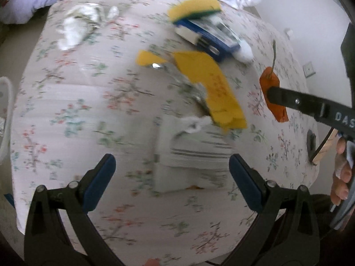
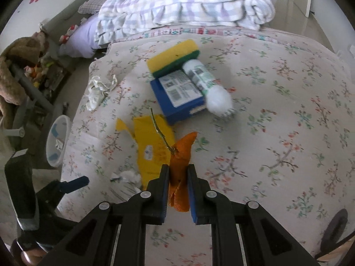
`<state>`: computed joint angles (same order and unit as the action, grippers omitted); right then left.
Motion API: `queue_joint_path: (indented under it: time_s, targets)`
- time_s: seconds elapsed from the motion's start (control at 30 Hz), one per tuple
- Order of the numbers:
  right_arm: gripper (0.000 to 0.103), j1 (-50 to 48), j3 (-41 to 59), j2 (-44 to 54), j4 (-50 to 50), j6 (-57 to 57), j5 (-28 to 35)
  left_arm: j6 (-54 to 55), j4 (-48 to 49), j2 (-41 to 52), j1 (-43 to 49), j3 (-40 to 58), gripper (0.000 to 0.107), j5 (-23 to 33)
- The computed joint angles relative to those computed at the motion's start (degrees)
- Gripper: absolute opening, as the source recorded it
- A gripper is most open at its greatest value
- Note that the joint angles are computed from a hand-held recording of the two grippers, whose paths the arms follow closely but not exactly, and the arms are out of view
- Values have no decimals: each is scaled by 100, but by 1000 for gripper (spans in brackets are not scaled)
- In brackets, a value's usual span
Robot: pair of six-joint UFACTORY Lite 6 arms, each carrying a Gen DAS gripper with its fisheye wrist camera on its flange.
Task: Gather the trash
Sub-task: 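Grasp the white paper wrapper with the left tool while the right tool holds the pepper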
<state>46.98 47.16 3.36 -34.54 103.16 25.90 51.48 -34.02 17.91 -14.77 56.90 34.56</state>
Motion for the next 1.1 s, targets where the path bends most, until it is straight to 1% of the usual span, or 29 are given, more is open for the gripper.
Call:
queue_joint_path:
  time_s: [0.2,0.27,0.47,0.5,0.53,0.57,0.63,0.67,0.73,0.77,0.8,0.83,0.93,1.1]
  targets:
    - [17,150,-597,-516,-91,253,37,-665,344,117,-685,-238,101,-621]
    - [17,190,-760,-658,-77,271,43,-903,567,67,-909,-375,101,-942]
    - [17,261,-985,-857,-34,251,84,-1370,1046,67,-1285,-483,101,-1375]
    - [17,255,-1007,-877,-23,236,78,-1415,1084,61,-1321,-500,98,-1421]
    - [17,244,-1000,-870,-12,214,74,-1447,1126,15,-1340,-539,91,-1475]
    - [17,237,-1008,-881,-8,199,74,-1465,1149,-43,-1362,-579,87,-1533]
    - [17,232,-1013,-887,-15,196,69,-1175,860,-116,-1324,-586,69,-1508]
    - [17,229,-1002,-876,-17,193,67,-970,692,-206,-1241,-640,64,-1440]
    - [17,225,-967,-836,-20,188,56,-664,457,-334,-1050,-660,42,-1236]
    - [17,224,-954,-820,-19,183,49,-485,283,-301,-960,-585,35,-1105]
    - [17,223,-917,-786,-12,172,51,-366,204,-271,-860,-516,25,-984]
    - [17,226,-882,-753,-14,171,55,-155,61,-211,-697,-451,20,-853]
    - [17,229,-750,-643,-6,147,68,29,-73,-162,-450,-288,16,-629]
    - [17,208,-391,-343,-14,50,74,565,-354,-223,107,-188,16,-340]
